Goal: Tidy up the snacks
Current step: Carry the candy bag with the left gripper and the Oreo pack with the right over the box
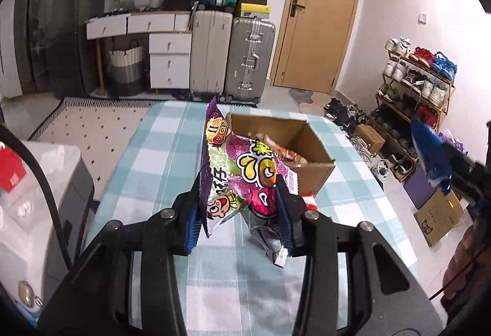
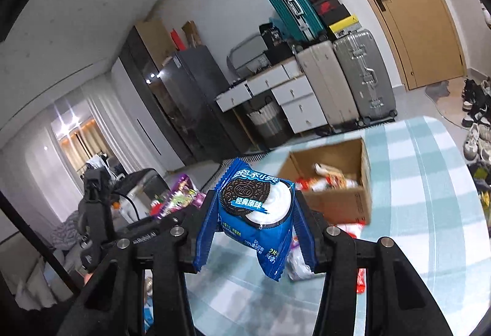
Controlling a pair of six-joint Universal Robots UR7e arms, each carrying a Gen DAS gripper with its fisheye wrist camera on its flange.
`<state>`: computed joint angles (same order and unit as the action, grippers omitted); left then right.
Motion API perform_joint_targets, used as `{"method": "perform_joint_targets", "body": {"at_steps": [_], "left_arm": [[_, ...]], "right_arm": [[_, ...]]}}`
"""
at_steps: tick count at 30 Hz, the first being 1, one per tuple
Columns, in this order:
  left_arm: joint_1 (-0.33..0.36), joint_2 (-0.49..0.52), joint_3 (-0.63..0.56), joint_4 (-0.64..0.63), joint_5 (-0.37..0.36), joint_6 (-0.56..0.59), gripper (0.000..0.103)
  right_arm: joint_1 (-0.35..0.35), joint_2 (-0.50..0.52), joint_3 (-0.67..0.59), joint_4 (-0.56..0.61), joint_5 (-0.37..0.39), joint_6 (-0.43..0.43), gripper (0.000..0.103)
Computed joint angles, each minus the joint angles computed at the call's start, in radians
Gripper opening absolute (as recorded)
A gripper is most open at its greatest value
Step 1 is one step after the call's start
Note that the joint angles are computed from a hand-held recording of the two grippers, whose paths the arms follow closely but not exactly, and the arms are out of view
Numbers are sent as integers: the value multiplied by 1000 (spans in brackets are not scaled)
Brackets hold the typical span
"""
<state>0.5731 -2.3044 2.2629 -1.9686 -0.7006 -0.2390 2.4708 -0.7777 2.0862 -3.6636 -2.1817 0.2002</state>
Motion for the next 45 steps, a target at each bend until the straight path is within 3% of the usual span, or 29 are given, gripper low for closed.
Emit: {"method": "perform_joint_targets", "body": {"at_steps": [6, 14, 21, 29, 33, 45], "left_arm": [[-56, 68, -70, 40, 16, -15, 38], [-17, 228, -159, -141, 28, 121, 38], [99, 425, -265, -276, -25, 230, 38], [239, 668, -364, -421, -116, 340, 38], [281, 765, -386, -520, -109, 400, 38], [377, 953, -431, -583, -133, 455, 39]], "right_arm": [[18, -37, -91, 122, -33, -19, 48], [-22, -65, -186, 229, 8, 18, 48], [-54, -47, -288, 323, -32, -36, 48], [-126, 1, -350, 343, -33, -96, 48], [-167, 25, -380, 365, -27, -124, 48], [-274, 97, -446, 374, 26, -184, 48]]}}
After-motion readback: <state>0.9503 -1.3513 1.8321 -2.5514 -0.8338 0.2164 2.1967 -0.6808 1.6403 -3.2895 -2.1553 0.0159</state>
